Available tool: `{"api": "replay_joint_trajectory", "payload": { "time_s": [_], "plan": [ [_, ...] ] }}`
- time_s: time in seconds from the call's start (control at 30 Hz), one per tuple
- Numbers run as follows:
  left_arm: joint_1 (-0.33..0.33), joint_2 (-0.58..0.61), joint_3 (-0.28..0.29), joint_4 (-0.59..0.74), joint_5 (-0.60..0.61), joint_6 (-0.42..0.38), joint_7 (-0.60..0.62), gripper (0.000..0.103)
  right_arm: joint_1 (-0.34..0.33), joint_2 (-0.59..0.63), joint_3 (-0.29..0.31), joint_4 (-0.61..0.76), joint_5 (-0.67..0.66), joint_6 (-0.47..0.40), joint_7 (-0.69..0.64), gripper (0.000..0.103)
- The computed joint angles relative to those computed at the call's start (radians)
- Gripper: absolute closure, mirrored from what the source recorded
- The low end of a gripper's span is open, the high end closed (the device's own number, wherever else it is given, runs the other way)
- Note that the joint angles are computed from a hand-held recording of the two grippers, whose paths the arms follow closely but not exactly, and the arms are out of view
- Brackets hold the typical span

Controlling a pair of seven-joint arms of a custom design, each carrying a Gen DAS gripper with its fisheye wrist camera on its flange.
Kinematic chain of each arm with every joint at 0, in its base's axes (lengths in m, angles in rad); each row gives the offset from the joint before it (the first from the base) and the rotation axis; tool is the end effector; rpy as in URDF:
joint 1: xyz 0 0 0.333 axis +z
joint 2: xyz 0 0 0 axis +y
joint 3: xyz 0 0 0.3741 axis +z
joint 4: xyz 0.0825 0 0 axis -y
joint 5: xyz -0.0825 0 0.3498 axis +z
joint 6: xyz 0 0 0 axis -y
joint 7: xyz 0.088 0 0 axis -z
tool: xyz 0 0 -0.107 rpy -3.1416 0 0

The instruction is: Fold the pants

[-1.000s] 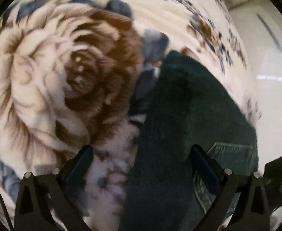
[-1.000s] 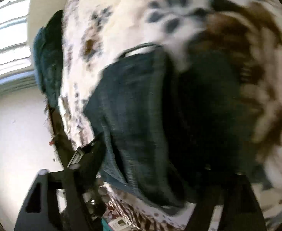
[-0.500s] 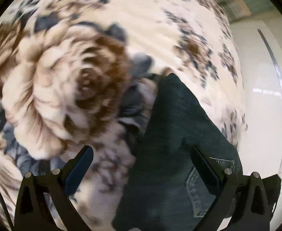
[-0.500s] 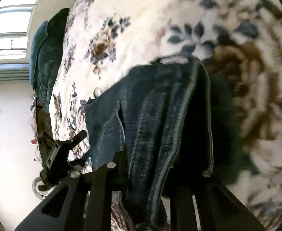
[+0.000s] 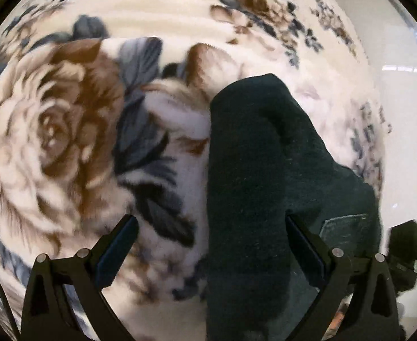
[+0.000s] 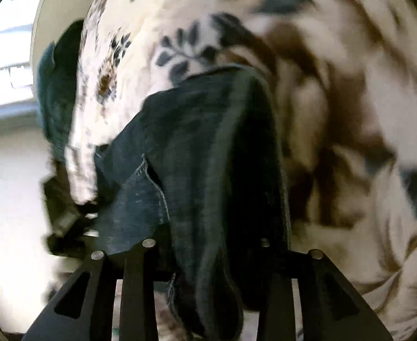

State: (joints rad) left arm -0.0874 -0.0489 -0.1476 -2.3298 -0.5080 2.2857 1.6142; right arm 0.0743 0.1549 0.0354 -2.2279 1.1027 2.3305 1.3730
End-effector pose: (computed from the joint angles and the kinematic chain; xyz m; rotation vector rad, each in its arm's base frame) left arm 0.4578 -0.1219 0.4405 2.0616 -1.9456 0.3485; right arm 0.5240 0.0724 0.3879 -1.2668 2.1715 0.7281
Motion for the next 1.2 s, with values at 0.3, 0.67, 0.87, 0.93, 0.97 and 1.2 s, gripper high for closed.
{"api": "replay_joint_trajectory", "payload": {
  "time_s": [0.3, 0.67, 0.87, 0.93, 0.97, 1.2],
  "plan": [
    [-0.017, -0.149, -0.007, -0.114, -0.007, -0.047, 0.053, 0.0, 0.021, -0.136, -0.028, -0.058, -0.114, 0.117, 0.25, 0.028],
    [-0.01, -0.147, 0.012, -0.205, -0.029, 0.014, 0.146, 0.0, 0.058, -0.017, -0.013, 0.033, -0.722, 0.042, 0.476, 0.021],
    [0.019, -0.121, 0.038, -0.028, -0.059, -0.108, 0.079, 0.0, 0.015, -0.037, -0.012, 0.07, -0.646, 0.001, 0.477, 0.021],
    [0.021, -0.044, 0.038, 0.062, -0.096, -0.107, 0.086, 0.0, 0.01, -0.076, -0.015, 0.045, -0.59, 0.028, 0.478, 0.021],
    [0.025, 0.015, 0.038, 0.114, -0.112, -0.123, 0.08, 0.0, 0.01, -0.085, -0.018, 0.044, -0.573, 0.033, 0.482, 0.021],
    [0.044, 0.29, 0.006, 0.346, -0.078, -0.254, 0.013, 0.049, 0.032, -0.045, -0.01, 0.094, -0.529, 0.044, 0.491, 0.021]
  ]
}}
